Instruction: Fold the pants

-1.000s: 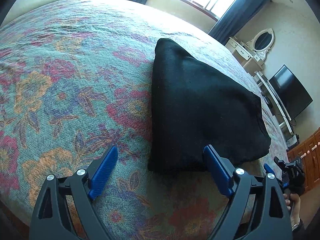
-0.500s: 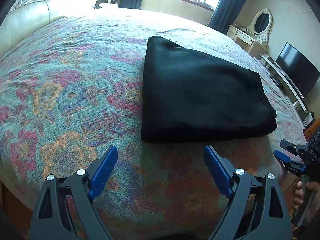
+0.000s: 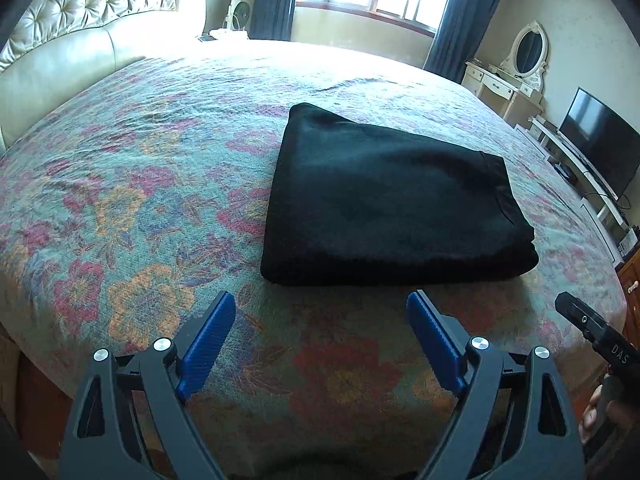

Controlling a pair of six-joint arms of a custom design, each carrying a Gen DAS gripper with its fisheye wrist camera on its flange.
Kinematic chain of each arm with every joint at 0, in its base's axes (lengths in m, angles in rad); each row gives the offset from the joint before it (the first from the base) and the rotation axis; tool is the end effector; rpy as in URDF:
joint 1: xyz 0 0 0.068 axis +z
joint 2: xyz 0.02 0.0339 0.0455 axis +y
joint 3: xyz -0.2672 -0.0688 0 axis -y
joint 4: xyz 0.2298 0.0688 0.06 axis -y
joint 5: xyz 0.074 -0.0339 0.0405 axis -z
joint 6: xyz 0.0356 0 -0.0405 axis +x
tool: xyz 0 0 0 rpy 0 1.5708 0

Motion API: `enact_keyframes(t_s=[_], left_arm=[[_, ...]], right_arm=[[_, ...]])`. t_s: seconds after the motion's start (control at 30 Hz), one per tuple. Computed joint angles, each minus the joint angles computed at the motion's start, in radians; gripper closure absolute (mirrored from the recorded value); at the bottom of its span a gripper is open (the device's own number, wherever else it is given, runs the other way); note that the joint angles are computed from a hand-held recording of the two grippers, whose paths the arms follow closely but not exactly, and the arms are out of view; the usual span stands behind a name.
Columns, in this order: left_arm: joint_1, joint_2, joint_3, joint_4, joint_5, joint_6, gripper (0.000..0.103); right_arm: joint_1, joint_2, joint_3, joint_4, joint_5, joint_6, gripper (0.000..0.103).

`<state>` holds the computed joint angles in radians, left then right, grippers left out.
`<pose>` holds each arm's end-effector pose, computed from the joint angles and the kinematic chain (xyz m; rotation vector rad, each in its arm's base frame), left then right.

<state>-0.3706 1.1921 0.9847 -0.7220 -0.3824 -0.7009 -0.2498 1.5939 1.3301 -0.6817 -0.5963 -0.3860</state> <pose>0.2122 -0.0682 0.2874 -0.5477 2.3459 -0.0075 0.3191 -0.0608 0.2948 -0.3907 2.3161 0.4461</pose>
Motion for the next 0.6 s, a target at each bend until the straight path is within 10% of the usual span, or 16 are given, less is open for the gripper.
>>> enact_keyframes(t_s=[0.6], left_arm=[[-0.109, 0.022, 0.036, -0.030, -0.133, -0.045, 0.017]], right_arm=[[0.070, -0.058, -0.053, -0.004, 0.057, -0.029, 0.020]])
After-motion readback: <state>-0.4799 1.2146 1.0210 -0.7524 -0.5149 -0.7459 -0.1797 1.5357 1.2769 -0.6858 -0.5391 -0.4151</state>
